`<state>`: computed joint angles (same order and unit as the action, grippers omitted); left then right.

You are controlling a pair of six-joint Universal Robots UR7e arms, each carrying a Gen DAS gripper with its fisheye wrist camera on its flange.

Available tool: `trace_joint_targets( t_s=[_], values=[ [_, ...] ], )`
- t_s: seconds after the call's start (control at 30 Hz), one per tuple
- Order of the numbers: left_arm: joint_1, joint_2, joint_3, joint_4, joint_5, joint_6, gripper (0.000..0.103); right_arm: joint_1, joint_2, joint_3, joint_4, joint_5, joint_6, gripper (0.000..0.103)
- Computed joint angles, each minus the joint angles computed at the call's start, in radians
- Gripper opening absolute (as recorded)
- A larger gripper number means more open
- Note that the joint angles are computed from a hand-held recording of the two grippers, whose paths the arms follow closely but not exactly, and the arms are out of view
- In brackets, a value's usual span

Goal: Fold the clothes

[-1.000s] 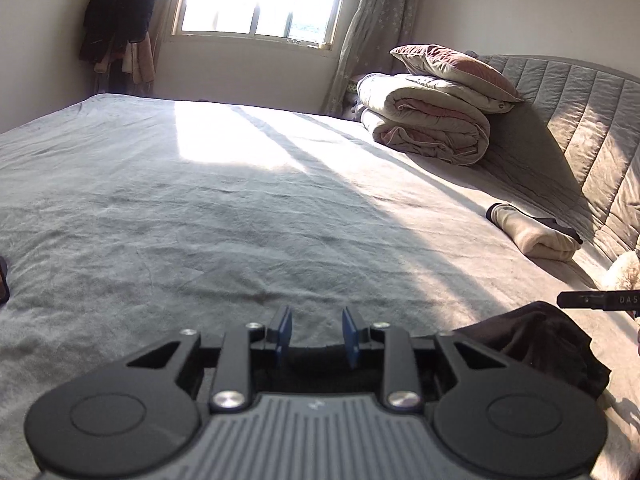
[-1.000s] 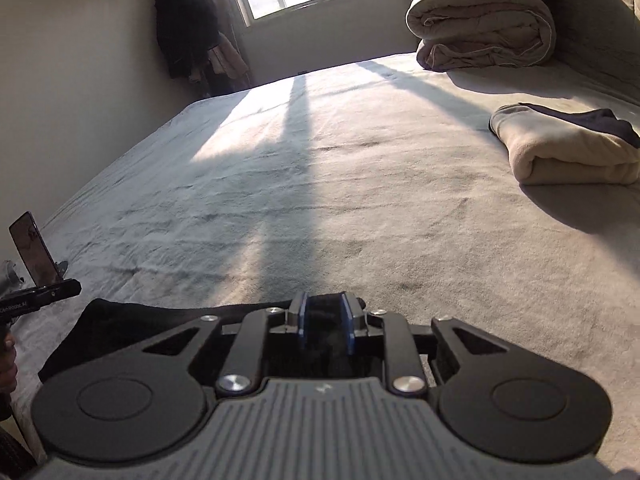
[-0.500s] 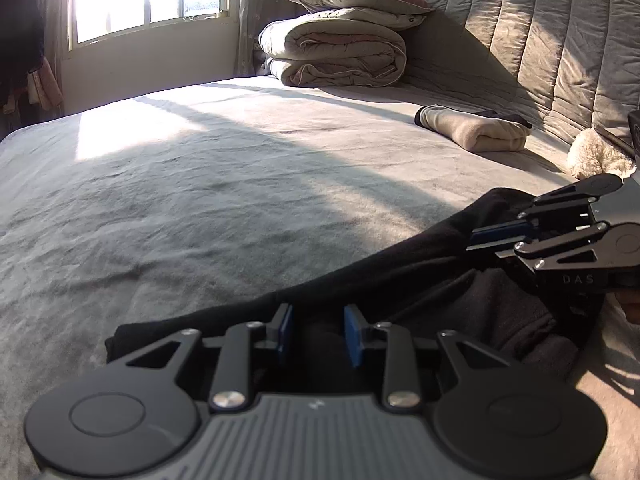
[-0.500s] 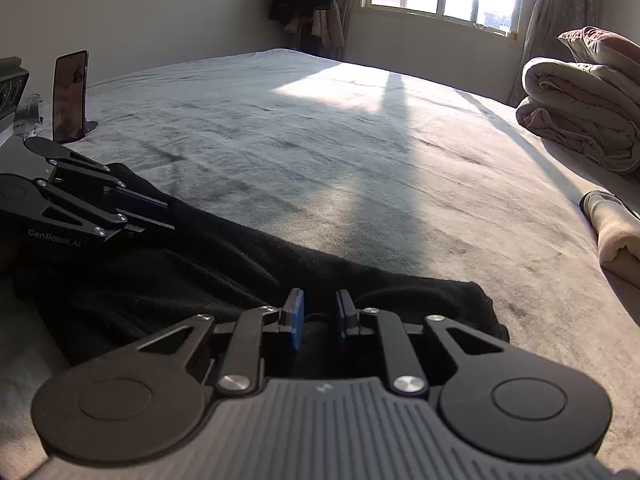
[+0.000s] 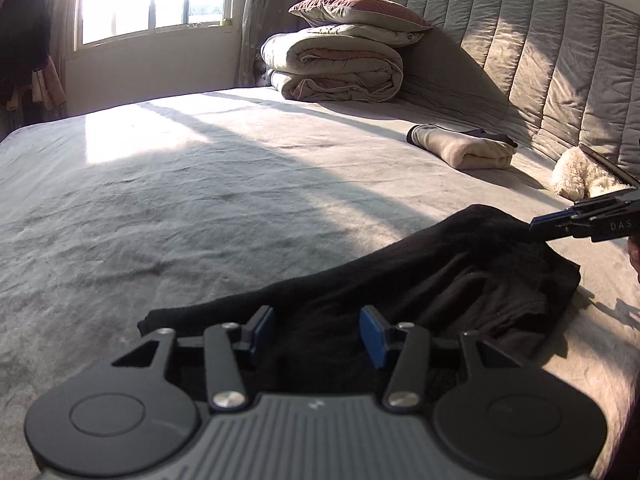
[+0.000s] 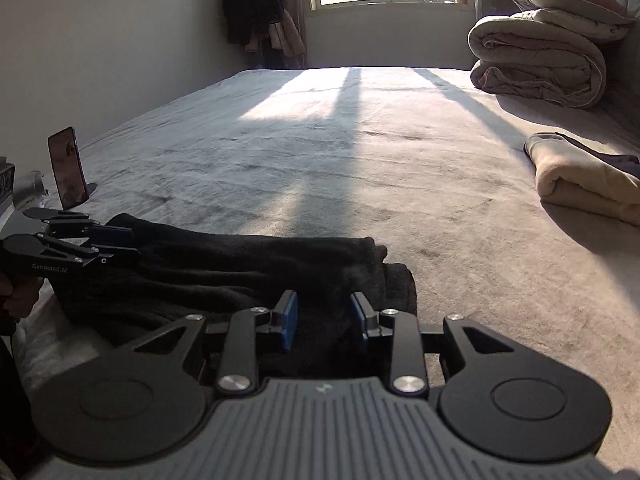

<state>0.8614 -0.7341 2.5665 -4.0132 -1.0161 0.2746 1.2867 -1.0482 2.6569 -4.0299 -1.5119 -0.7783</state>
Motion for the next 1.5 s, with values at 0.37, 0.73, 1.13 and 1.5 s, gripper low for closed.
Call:
trace_joint_targets(
  t_s=[0.37, 0.73, 1.13, 1.5],
  values=[
    [-0.102, -0.331, 0.04, 0.624, 0.234, -0.57, 0.064, -0.178, -0.266, 0.063, 0.257, 0.209, 0.285, 0.036],
    [0.114, -0.315, 0.053, 0.422, 0.038, -0.605, 0.06, -0.024, -0.122, 0.01, 0.209, 0.12, 0.215, 0.037],
    [0.096, -0.235, 0.074, 0.228, -0.025, -0.497, 0.009, 0.116, 0.02, -0.088, 0.332, 0.076, 0.163, 0.038],
    [-0.025, -0.129, 0.003, 0.17, -0.16, -0.404, 0.009, 0.015, -0.057, -0.107, 0.564, 0.292, 0.332, 0.052]
  ],
)
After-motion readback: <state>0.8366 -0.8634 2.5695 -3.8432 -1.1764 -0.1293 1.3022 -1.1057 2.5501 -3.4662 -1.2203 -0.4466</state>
